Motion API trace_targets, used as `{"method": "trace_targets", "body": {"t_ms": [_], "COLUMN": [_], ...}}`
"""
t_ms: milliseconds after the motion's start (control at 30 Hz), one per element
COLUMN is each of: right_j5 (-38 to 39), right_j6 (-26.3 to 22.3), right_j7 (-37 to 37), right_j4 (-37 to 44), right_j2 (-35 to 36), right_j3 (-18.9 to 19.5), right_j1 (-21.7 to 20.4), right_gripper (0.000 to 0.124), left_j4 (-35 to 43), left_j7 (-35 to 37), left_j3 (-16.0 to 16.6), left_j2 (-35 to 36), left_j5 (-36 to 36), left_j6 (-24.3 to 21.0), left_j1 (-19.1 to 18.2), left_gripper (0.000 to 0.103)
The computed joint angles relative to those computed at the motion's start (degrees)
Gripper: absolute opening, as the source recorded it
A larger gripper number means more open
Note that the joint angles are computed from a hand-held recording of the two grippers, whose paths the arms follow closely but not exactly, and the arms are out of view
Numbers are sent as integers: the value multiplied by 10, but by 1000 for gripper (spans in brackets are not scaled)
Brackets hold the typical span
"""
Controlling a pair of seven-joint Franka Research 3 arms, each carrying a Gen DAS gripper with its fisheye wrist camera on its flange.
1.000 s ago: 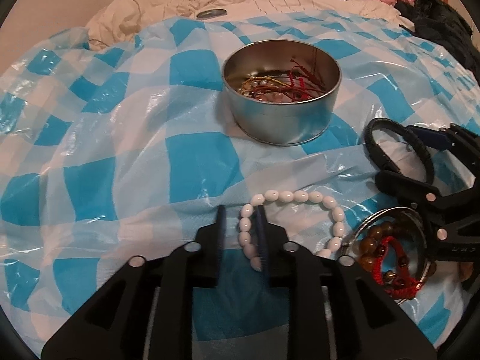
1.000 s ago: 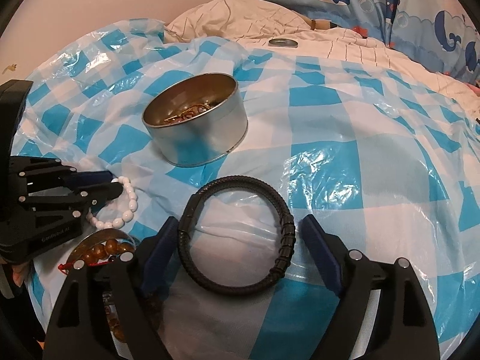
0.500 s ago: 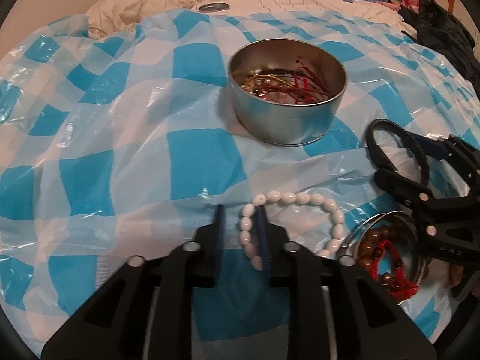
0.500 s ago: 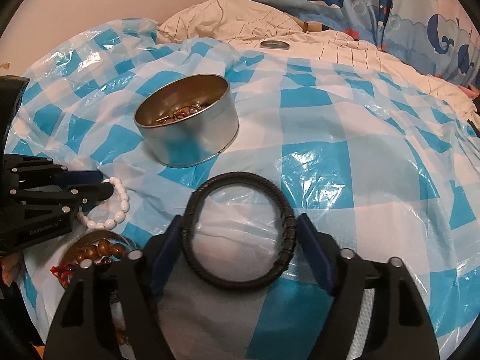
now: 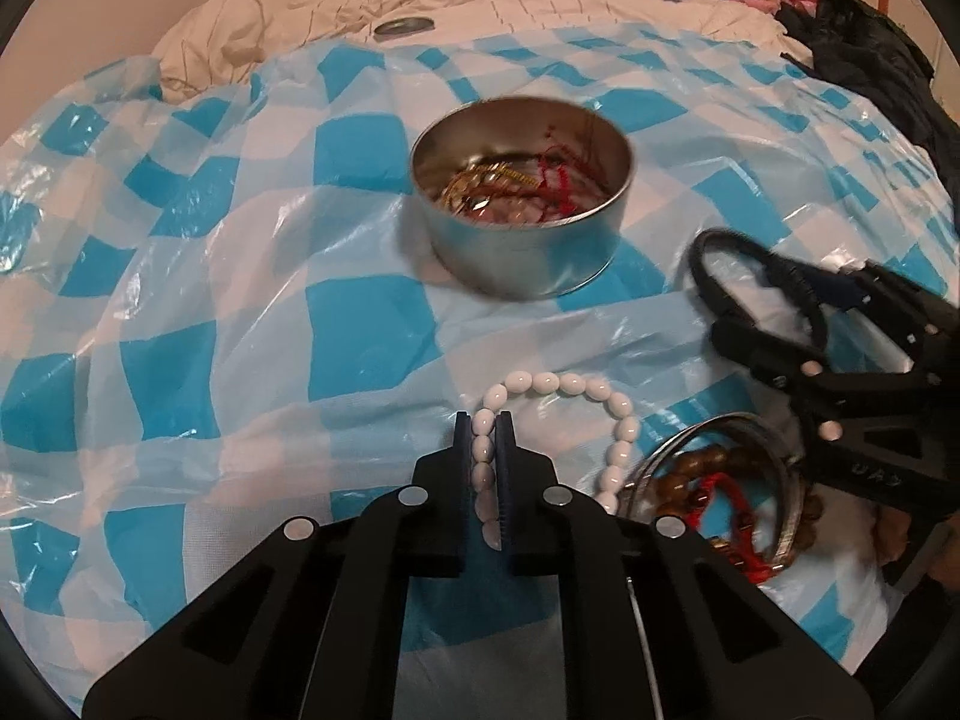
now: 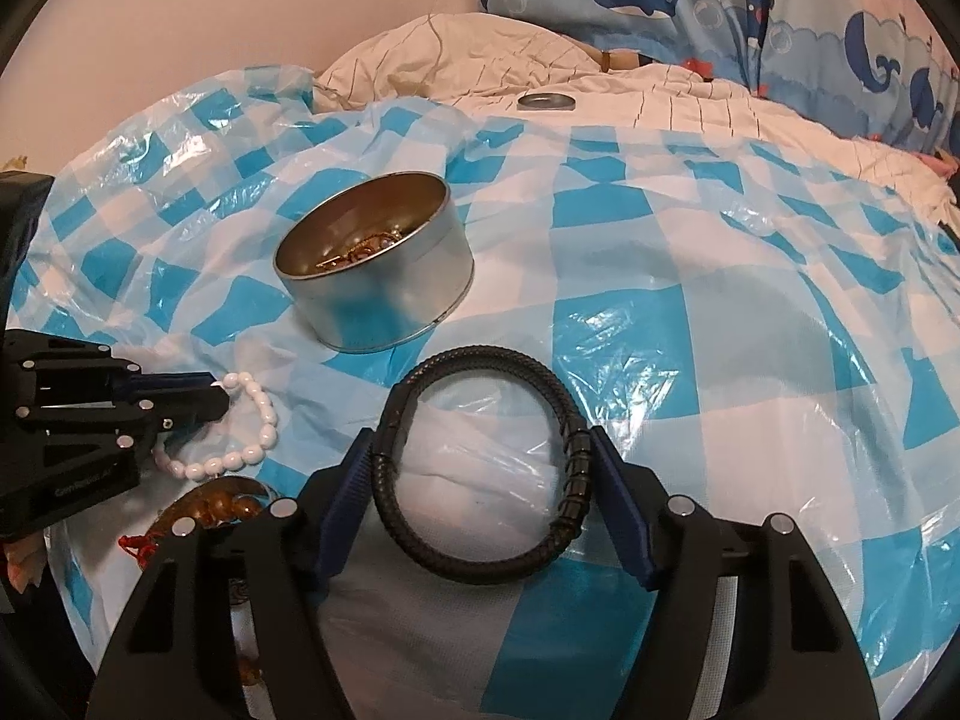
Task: Organize jewelry
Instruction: 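Carry both bracelets over the silver tin and open both tools to drop them in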
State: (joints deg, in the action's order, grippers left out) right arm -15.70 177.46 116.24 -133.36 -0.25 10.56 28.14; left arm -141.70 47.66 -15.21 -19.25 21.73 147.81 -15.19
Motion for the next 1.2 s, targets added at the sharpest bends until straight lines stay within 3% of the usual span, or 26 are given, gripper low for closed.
{"method": "trace_targets", "body": {"t_ms": [133,600,933,1033,1200], "right_j5": [44,-12,-251,-312,-341], "right_j6": [4,-9,-32,-20,15], "right_j7": [-33,13,215,265,283], "right_j4": [-3,4,23,27,27], "right_j2": [0,2,-7,-15,-28], "right_j3": [1,-3,-2,3,18], "right_j1": [3,1,-15,-24,-37], "right_gripper": [67,68,67,67,67], "left_j4": [0,-17,-62,-61,-41], "left_j7": [-6,7,43,48,88], "left_j3": [0,13,83,83,117], "left_j2": [-14,-69,-117,-113,-65], "left_j5": [-4,-21,-112,-124,-178], "left_j6": [17,61,134,163,223], "left_j1": [-3,-2,-3,4,-39], "left_gripper": [7,7,7,7,7]}}
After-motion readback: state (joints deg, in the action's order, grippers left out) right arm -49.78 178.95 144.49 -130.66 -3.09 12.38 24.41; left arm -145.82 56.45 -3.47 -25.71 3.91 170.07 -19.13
